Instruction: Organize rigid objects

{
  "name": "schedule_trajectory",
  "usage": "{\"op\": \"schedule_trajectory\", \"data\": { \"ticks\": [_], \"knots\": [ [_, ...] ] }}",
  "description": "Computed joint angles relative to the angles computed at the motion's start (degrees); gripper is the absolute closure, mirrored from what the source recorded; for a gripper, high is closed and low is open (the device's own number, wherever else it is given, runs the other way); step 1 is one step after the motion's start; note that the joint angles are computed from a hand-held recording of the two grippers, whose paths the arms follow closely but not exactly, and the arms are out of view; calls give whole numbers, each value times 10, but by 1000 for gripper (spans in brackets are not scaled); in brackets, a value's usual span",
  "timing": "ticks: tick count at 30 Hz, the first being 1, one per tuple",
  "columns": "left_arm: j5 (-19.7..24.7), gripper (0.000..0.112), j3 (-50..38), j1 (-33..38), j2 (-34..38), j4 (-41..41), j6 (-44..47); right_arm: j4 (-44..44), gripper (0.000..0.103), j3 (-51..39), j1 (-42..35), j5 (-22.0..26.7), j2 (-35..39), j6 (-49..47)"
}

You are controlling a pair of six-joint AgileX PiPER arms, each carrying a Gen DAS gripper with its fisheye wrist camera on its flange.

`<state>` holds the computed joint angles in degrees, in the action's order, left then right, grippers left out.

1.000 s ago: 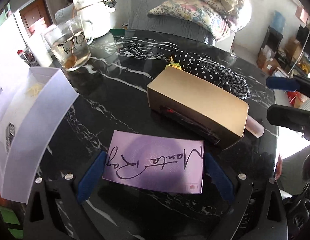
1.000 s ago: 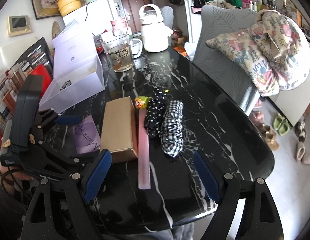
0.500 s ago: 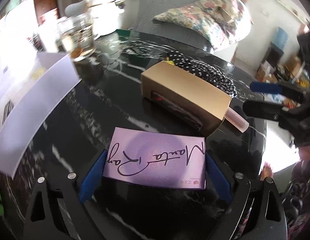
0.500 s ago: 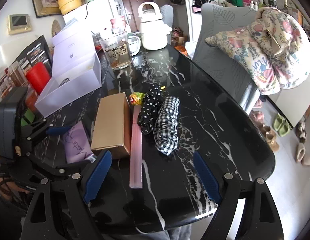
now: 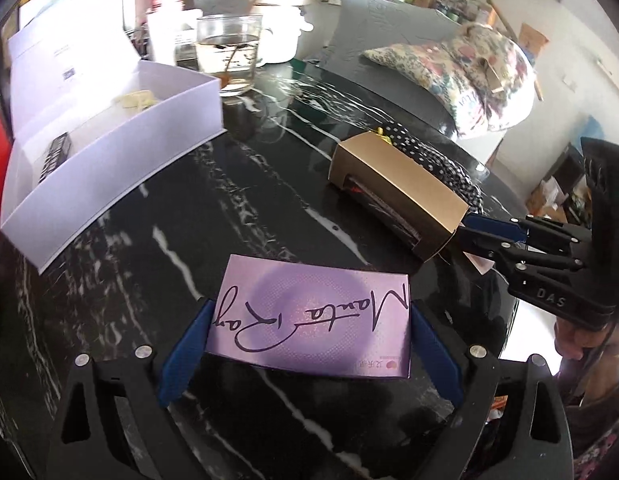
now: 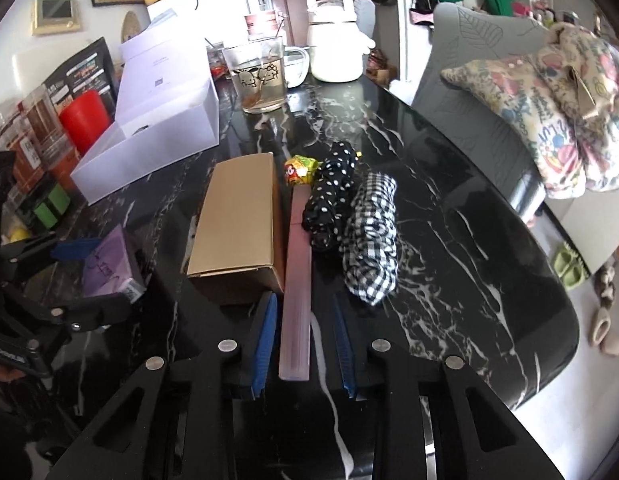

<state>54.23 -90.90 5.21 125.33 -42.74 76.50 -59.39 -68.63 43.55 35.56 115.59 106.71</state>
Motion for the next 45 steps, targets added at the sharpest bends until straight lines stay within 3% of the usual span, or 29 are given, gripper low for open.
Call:
{"op": "schedule_trajectory", "data": {
  "ticks": [3,5,7,12,19,32,45],
  "knots": [
    [32,17,-27,8,14,4,-31,-9,76,-17,0,15,14,0],
    [34,17,-32,12,16,2,-43,-25,90,-27,7,30,27,1],
    [17,17,-21,14,10,-2,-39,-22,90,-38,12,44,35,-9],
    [19,17,-31,25,16,-1,-54,-49,90,0,10,2,12,36],
    [-8,16,-7,35,-3,-24,-47,-28,90,-9,40,61,-5,15],
    [-2,17,5,52,-30,-56,-46,-39,90,-29,81,147,-30,0],
    [-30,17,4,59,-39,-62,-60,-94,90,-84,34,72,14,-25]
  ]
}}
